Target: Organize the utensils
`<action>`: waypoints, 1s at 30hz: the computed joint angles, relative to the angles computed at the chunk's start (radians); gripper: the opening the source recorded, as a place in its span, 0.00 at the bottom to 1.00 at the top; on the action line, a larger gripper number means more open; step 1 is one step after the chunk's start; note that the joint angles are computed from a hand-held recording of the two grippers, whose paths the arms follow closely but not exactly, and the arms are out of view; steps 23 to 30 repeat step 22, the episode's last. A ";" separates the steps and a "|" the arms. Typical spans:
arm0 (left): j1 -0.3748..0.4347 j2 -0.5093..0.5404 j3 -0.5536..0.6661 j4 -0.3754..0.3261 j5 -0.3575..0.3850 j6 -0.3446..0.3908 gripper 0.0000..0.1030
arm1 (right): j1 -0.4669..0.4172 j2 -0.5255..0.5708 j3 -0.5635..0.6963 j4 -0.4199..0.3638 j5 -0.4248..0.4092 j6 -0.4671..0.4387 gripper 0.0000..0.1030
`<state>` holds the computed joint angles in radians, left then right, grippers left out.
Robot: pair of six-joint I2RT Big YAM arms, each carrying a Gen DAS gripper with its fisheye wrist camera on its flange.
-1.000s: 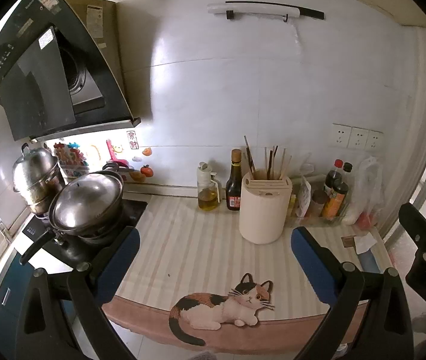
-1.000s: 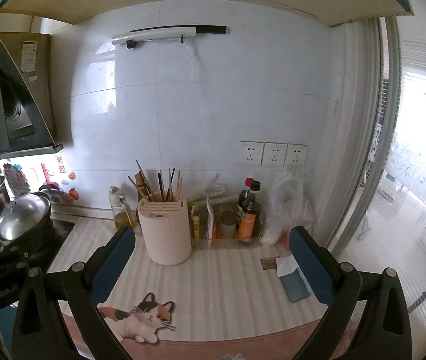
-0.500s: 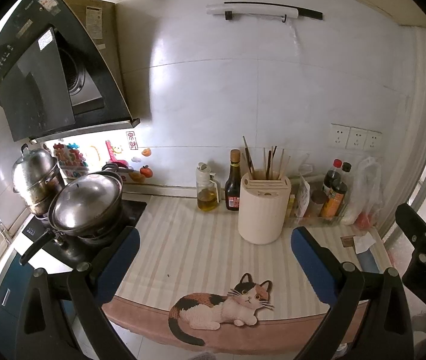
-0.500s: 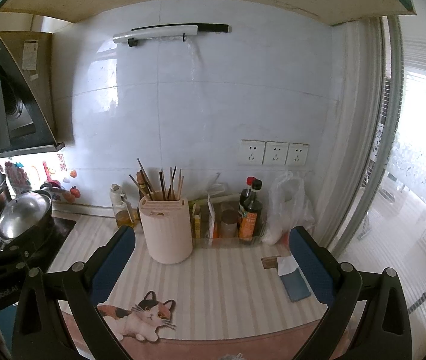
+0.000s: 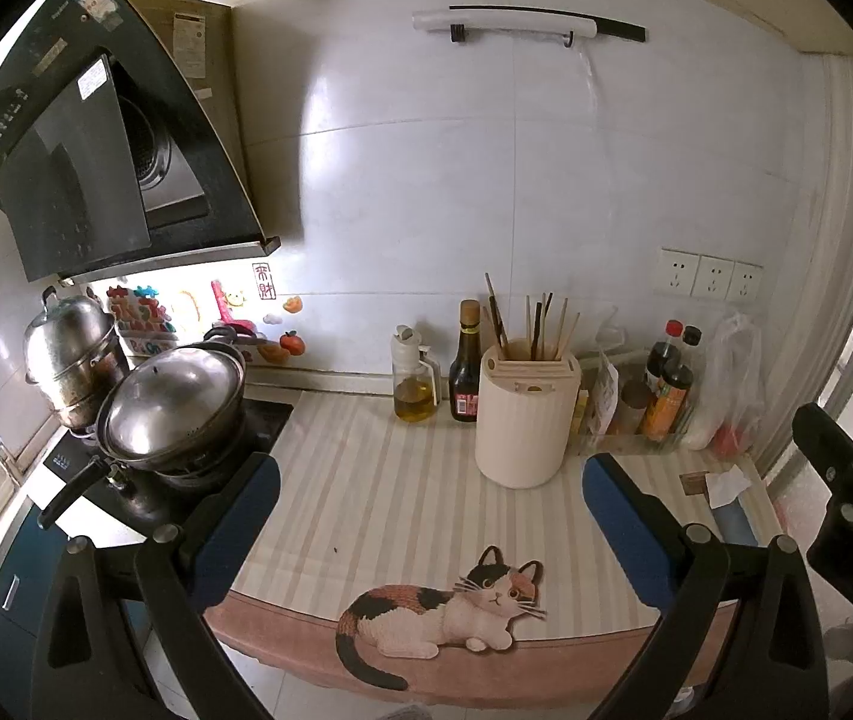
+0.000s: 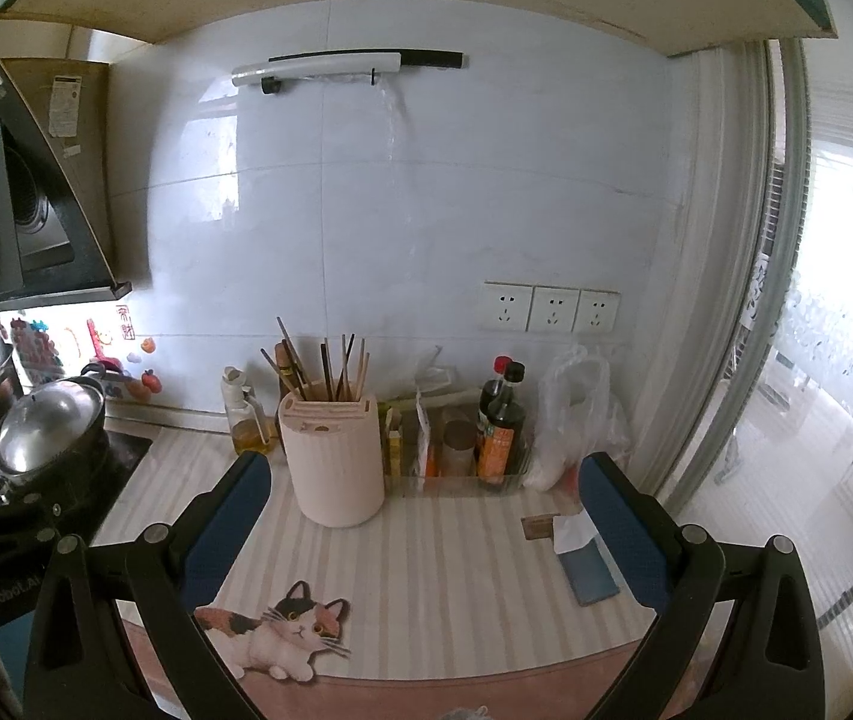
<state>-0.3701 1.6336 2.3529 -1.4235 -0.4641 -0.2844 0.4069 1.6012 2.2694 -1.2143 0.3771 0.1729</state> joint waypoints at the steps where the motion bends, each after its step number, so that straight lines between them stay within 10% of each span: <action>1: 0.000 0.000 0.000 0.000 0.002 0.000 1.00 | 0.000 0.000 0.002 -0.001 0.000 0.000 1.00; 30: -0.006 0.014 0.030 -0.016 -0.001 -0.003 1.00 | -0.011 0.006 0.017 -0.005 -0.004 -0.003 1.00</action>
